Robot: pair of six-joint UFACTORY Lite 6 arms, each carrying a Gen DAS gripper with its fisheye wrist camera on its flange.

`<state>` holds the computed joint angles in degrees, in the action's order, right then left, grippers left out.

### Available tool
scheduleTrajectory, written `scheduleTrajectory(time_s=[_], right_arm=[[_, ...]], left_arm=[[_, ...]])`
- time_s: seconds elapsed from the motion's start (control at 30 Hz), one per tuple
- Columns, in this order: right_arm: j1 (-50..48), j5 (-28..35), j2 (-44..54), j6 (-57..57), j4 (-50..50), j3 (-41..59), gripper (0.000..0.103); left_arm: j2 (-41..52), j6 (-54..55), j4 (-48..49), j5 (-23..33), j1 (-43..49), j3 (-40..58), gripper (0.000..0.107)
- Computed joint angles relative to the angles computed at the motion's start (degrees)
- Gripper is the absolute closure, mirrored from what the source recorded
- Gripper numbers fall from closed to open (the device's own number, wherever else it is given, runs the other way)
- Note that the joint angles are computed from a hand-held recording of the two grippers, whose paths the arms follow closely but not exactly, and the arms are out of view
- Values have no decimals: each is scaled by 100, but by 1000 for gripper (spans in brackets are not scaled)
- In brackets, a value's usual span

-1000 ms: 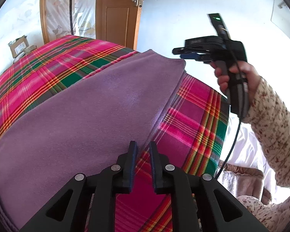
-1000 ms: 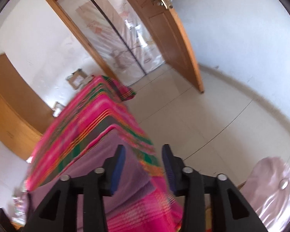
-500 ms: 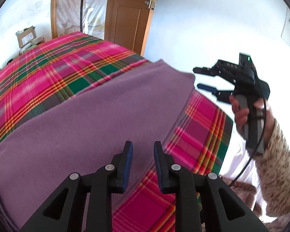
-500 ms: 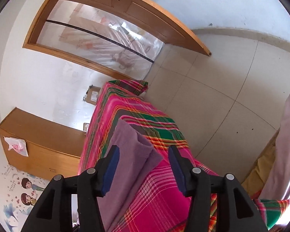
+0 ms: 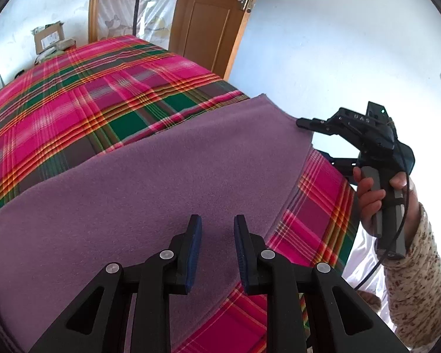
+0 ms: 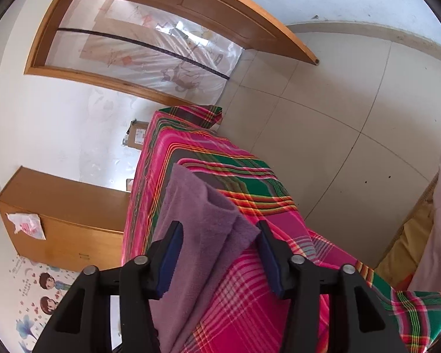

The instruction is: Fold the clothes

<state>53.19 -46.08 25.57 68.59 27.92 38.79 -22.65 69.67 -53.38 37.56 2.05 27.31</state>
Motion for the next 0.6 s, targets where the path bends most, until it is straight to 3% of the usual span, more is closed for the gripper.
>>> scheduleTrajectory(time_s=[0.13,0.23,0.4,0.6], right_arm=[[101,458,-110,-775,601,192,73],[263,878,-266,-2115,1566,440,83],[525,1152,-342,-4340,3279,976,88],[1001,802,-221,-7288,5335,1831,88]], left_arm=[[82,25,-18,-57,-26,-8,84],[114,74,-61,-75,-29,-13,83],[98,133,-117,-53,-30,-36,77],[103,266,-215,-27,9,-56,76]])
